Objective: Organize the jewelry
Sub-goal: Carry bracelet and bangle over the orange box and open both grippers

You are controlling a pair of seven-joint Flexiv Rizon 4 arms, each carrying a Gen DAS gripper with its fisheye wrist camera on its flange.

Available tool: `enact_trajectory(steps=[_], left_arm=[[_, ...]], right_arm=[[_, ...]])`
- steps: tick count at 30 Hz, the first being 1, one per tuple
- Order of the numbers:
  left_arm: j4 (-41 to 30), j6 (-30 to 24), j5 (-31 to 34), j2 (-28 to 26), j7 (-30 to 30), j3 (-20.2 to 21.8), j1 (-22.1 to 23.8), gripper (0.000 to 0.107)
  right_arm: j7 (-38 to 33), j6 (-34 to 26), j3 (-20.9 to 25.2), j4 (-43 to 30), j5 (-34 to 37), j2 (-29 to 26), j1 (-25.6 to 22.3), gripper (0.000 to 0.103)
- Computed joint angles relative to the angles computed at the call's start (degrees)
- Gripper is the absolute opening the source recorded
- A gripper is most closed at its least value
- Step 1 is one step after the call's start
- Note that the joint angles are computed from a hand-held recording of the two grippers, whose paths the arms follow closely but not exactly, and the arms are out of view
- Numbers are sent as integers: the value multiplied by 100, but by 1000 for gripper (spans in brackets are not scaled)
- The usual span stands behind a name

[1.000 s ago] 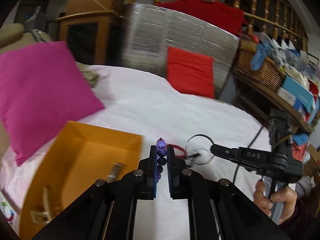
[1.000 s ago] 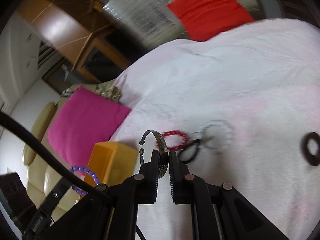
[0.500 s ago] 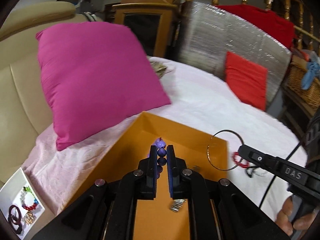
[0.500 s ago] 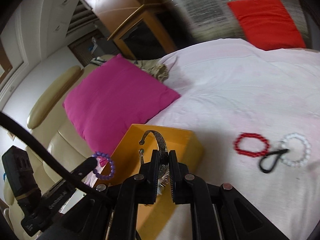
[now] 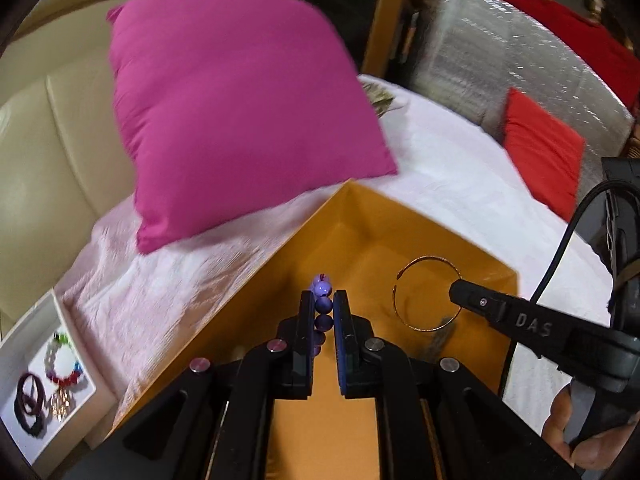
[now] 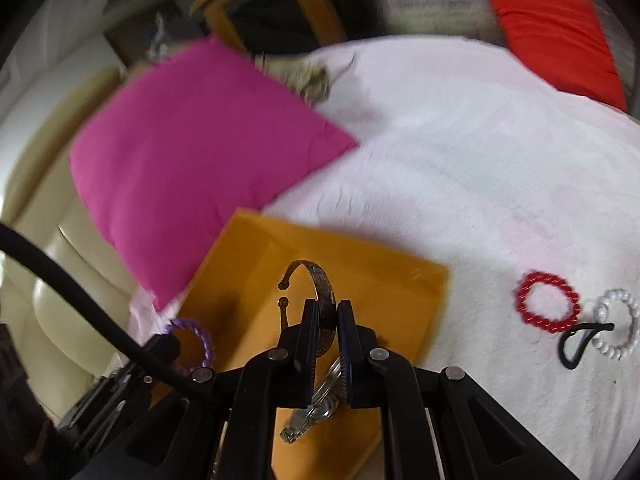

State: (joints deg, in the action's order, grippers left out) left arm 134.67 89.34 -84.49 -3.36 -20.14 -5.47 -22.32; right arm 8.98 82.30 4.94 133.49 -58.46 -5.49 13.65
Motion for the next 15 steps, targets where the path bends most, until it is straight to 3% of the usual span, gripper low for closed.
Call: enact_trajectory(steps=[2,5,12,15], left_arm=[[102,-124,693,-27,-566,98,155,9],[199,-210,1653,-79,-1343,139,404,9],[297,-176,3652,-124,-2878,205,847,10],[372,100,3766,-90,-2986,48,967,13]], right_arm=[[-830,-307,306,-184,1051,-186,95,11],[-1494,-561,428,-387,1973,-363,268,11],[-2072,-941,382,-611,2787,-463,539,11],[-2165,-677,338,-519,2992,-394,556,11]])
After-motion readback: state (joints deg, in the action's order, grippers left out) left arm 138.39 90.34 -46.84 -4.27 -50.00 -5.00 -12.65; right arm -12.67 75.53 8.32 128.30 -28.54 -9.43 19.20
